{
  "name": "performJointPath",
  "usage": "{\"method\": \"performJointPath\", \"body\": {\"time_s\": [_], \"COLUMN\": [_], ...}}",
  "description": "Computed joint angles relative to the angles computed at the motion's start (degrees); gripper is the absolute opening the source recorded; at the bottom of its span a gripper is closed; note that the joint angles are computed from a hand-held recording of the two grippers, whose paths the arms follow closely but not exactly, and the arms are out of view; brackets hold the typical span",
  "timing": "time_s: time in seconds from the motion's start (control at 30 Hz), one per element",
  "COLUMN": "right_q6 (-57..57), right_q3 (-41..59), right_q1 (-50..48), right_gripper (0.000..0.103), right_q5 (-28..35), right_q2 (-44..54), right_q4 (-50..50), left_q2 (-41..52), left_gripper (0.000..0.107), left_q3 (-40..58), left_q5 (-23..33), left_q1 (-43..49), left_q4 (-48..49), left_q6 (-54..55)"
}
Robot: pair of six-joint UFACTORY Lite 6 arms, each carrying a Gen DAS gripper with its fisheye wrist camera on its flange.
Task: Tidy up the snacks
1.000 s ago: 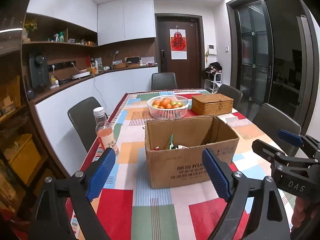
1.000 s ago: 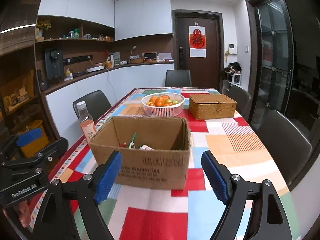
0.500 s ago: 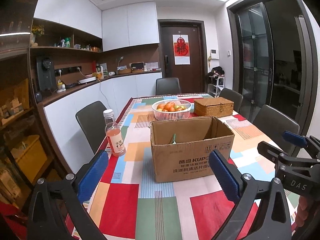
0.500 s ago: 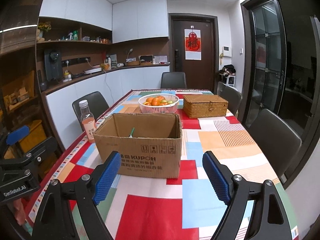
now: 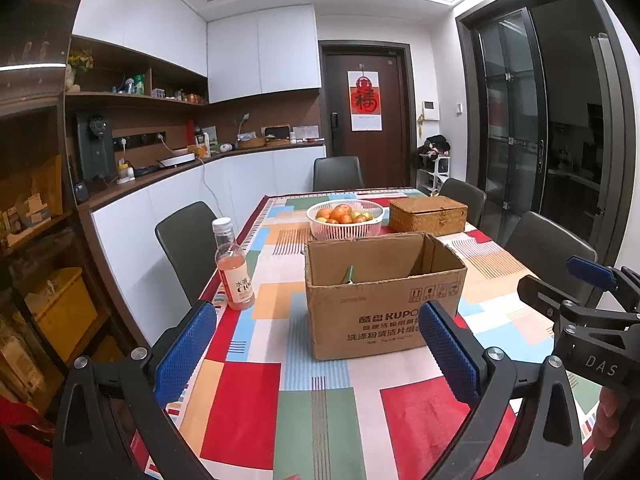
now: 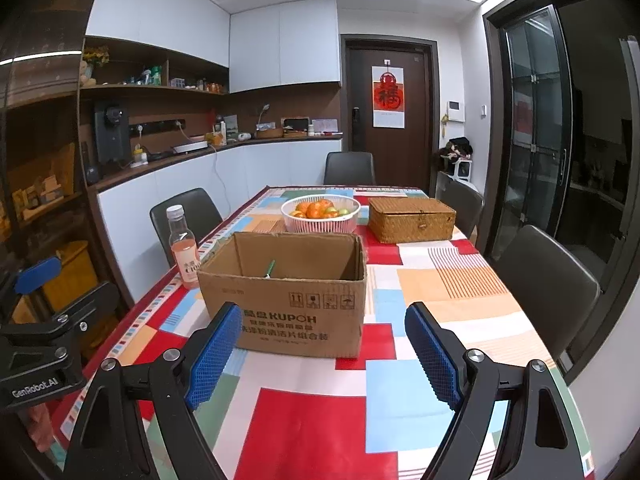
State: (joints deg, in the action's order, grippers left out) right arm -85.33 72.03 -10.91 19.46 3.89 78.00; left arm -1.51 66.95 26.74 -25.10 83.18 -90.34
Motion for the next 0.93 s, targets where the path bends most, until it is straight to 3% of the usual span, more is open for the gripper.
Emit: {"method": "performJointPath", "body": {"time_s": [0.93], "right_q6": [-1.2], "right_q3": [0.1], "right_q1": [0.0], "right_gripper": [0.084], "right_q5": [-0.2], "right_q2": [0.4], "right_q4": [0.7], "left_q2": [0.5], "left_gripper": [0.103], "left_q3": [1.1], "left_q5": [-0.1], "left_q1": [0.8], "left_q4": [-2.9], "left_q6": [1.8]}}
